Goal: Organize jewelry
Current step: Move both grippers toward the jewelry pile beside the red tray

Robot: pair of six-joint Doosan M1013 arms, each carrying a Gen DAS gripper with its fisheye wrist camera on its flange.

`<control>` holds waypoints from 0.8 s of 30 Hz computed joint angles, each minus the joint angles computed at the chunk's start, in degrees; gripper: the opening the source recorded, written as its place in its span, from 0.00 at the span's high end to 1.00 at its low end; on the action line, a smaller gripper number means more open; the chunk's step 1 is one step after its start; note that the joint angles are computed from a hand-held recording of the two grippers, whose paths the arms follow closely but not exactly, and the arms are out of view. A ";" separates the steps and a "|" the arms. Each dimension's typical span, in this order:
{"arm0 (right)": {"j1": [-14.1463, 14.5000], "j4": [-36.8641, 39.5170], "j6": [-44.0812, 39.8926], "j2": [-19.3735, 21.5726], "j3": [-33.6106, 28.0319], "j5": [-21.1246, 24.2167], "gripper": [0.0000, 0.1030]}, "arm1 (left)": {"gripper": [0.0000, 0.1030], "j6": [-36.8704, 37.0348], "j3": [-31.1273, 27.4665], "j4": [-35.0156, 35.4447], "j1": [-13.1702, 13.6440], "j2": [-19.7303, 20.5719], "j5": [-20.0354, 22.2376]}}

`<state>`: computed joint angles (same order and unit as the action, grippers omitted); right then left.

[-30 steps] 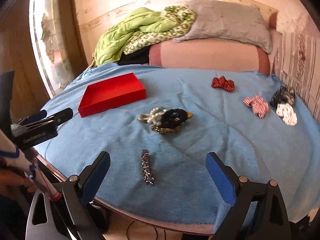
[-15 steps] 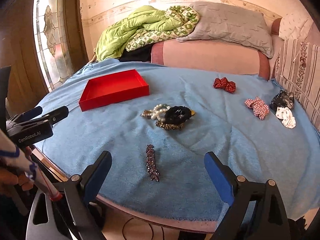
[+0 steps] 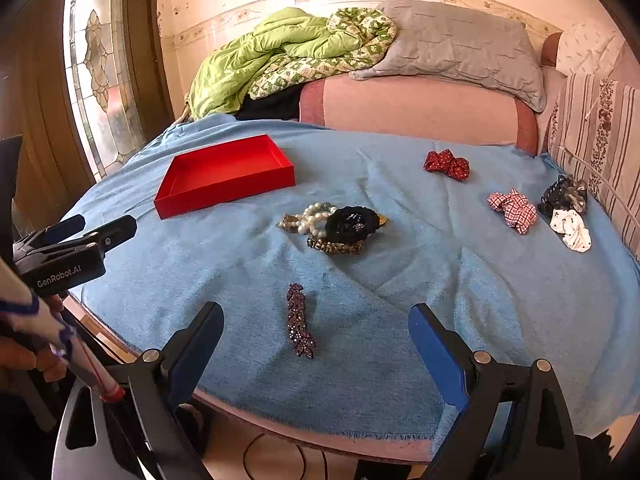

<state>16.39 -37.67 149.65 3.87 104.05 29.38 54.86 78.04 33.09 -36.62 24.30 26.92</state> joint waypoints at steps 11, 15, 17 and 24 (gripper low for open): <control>-0.21 2.71 -3.04 0.27 -0.15 0.53 0.12 | 0.00 2.68 1.16 -1.33 -0.35 -0.61 -0.52; -0.18 5.10 -6.04 1.00 -0.81 1.00 0.15 | 0.00 1.84 1.01 -1.04 -0.27 -0.56 -0.34; -0.13 6.49 -7.82 1.42 -1.20 1.24 0.18 | 0.00 2.05 0.82 -1.51 -0.20 -0.46 -0.09; 0.23 9.82 -13.07 3.51 -3.26 3.85 0.25 | 0.00 3.36 0.77 -3.12 0.17 -0.38 -0.08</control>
